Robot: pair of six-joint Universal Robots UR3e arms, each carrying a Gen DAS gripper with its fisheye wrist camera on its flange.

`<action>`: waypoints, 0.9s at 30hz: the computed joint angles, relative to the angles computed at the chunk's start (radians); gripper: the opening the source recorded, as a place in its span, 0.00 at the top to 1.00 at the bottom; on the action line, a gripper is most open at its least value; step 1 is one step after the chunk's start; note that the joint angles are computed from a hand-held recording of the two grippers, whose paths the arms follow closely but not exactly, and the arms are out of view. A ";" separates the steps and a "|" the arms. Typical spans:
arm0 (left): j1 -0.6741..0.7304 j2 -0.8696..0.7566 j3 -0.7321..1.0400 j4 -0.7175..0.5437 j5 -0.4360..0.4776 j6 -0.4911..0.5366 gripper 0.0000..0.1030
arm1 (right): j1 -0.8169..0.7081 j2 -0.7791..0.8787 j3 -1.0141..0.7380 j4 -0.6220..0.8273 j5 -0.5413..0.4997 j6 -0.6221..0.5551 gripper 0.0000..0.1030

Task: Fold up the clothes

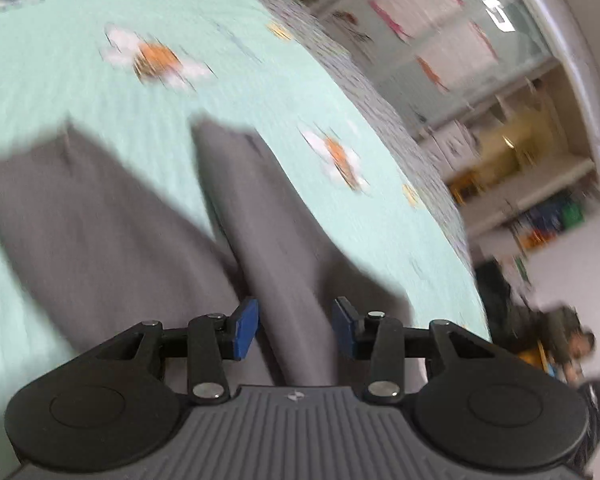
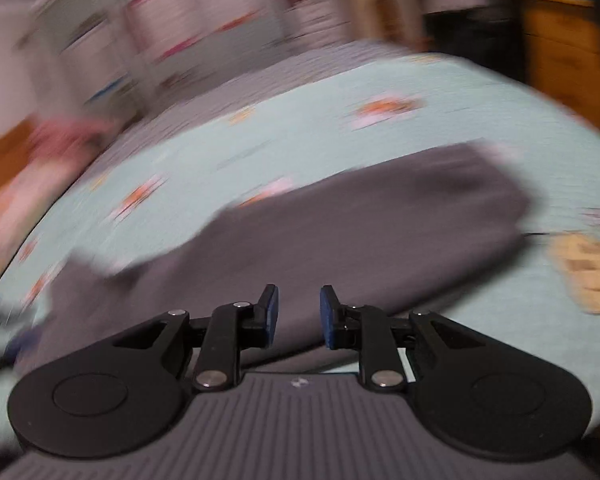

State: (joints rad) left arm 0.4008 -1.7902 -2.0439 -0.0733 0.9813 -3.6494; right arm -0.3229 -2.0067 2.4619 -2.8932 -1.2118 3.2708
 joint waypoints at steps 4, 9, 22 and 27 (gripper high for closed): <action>0.086 -0.153 0.236 -0.159 0.009 0.023 0.52 | 0.170 0.210 -0.114 -0.052 -0.054 0.079 0.76; 0.152 -0.308 0.437 -0.301 -0.050 0.051 0.51 | 0.261 0.272 -0.204 0.005 -0.119 0.086 0.76; 0.104 -0.408 0.561 -0.270 -0.016 0.090 0.96 | 0.353 0.377 -0.288 0.025 -0.259 0.135 0.76; 0.187 -0.124 0.377 -0.341 -0.075 0.165 0.96 | 0.365 0.353 -0.261 0.002 -0.281 0.134 0.76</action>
